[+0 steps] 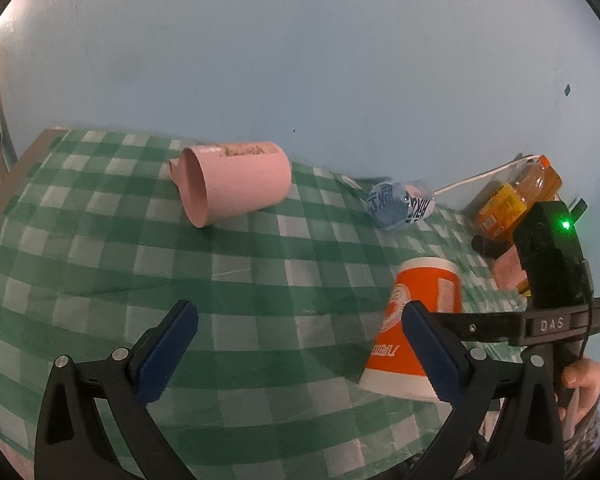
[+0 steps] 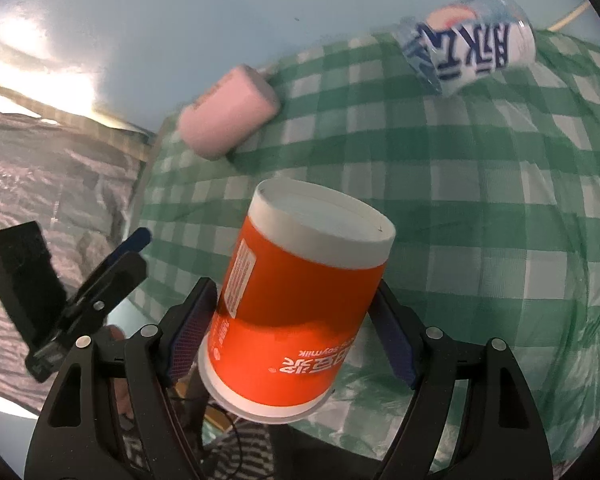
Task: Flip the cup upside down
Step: 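Lift the orange cup with the right gripper and rotate it rim-down, then lower the inverted orange cup toward the table with the right gripper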
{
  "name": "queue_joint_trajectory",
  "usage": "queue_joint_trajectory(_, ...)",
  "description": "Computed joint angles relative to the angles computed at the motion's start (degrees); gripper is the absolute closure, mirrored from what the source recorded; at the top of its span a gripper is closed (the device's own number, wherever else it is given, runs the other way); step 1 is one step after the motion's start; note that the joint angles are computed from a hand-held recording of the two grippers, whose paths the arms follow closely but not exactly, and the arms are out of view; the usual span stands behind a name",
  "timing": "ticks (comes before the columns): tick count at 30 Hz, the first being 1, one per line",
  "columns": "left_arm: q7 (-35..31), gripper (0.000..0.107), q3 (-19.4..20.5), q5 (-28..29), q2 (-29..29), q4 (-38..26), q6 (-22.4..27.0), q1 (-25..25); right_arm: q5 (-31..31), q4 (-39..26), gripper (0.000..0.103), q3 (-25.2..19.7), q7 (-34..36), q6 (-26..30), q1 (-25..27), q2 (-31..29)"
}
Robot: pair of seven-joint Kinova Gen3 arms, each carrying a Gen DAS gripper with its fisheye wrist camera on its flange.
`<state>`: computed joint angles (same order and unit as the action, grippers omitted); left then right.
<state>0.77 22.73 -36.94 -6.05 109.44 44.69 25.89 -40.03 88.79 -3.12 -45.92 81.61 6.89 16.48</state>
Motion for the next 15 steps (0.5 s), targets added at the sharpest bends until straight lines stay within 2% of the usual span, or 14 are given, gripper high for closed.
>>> queue_joint_trajectory(7, -0.92, 0.005, -0.6, 1.11, 0.36, -0.56, -0.56, -0.06, 1.27, -0.02, 0.024, 0.26, -2.22, -3.1, -0.39, -0.16)
queue_joint_trajectory(9, -1.21, 0.005, -0.57, 1.08, 0.37, -0.8, -0.66, 0.05, 1.42, 1.02, 0.021, 0.48, -1.97, -4.95, -0.22, -1.42)
queue_joint_trajectory(11, -1.83, 0.005, -0.48, 1.19, 0.57, -1.34, -0.36, 0.26, 0.62, 2.62, 0.017, 0.77, -0.48, -6.83, 0.52, -3.0)
queue_joint_trajectory(15, -3.92, 0.005, -0.81, 2.02, 1.56, -2.97, -0.05, 1.03, -2.22, 6.76, 0.017, 2.08, 4.82, -10.96, 2.32, -7.64)
